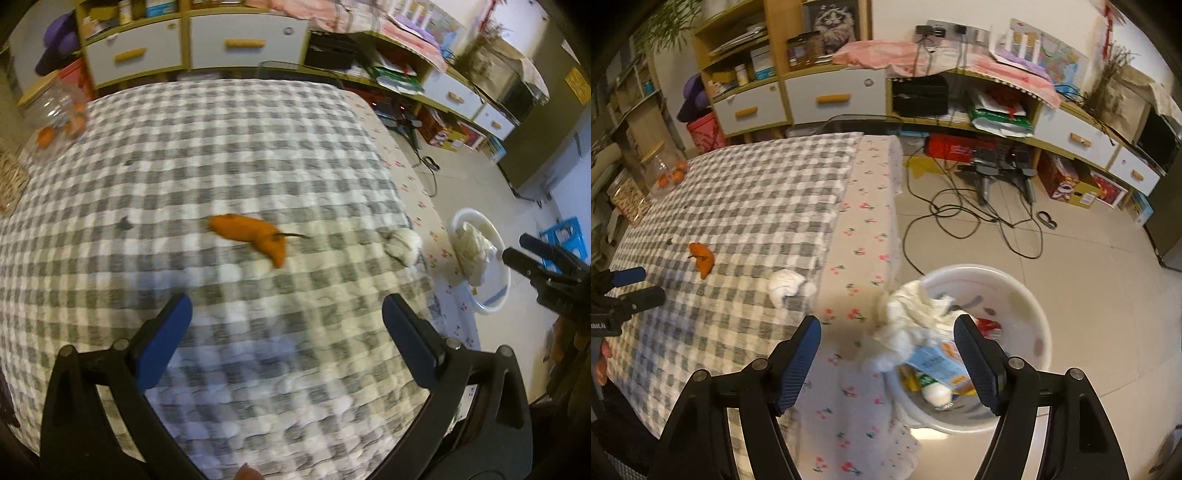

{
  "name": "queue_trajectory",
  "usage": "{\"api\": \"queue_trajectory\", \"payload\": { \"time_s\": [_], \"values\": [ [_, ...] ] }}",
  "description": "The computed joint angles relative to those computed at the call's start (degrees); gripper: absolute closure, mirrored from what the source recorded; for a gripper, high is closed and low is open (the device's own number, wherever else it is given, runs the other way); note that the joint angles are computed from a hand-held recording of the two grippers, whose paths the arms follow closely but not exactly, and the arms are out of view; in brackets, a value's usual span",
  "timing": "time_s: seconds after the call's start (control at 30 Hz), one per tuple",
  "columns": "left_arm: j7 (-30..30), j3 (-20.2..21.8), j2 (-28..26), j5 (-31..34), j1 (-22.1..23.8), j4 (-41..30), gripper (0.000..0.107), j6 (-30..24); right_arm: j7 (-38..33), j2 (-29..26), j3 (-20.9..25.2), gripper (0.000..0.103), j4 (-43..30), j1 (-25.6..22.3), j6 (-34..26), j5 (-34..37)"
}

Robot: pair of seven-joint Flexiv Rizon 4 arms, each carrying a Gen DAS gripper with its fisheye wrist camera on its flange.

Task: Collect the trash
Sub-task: 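Grasp the sweet potato with the left tool while the right tool grasps the white paper ball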

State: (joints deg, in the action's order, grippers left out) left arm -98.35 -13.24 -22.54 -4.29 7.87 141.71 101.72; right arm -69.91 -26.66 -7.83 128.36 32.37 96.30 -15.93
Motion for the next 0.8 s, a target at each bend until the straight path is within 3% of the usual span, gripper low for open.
{"api": "queue_trajectory", "payload": {
  "time_s": [0.17, 0.3, 0.37, 0.67, 0.8],
  "values": [
    [-1.43, -0.77, 0.67, -0.44, 3.2, 1.64, 0.005, -0.21, 0.71, -1.36, 1.5, 0.027, -1.89, 0.91, -1.64, -0.78],
    [-3.37, -8.69, 0.28, 1.41, 13.2, 3.7, 0.005, 0.75, 1.36, -3.08, 5.14, 0.027, -4.36, -0.76, -3.89, -1.6],
    [-4.47, -10.62, 0.12, 2.51, 15.85, 4.1, 0.005, 0.94, 1.71, -4.15, 7.39, 0.027, -5.84, -2.22, -5.03, -1.77],
    [-5.42, -13.63, -1.12, 4.78, 20.5, 3.92, 0.005, -0.5, 1.34, -9.99, 16.57, 0.029, -13.44, -8.43, -10.18, -0.89],
    [-5.09, -14.51, -1.7, 4.34, 21.5, 3.51, 0.005, -1.21, 0.65, -12.12, 16.45, 0.043, -15.88, -7.42, -11.75, -1.75]
  ]
}}
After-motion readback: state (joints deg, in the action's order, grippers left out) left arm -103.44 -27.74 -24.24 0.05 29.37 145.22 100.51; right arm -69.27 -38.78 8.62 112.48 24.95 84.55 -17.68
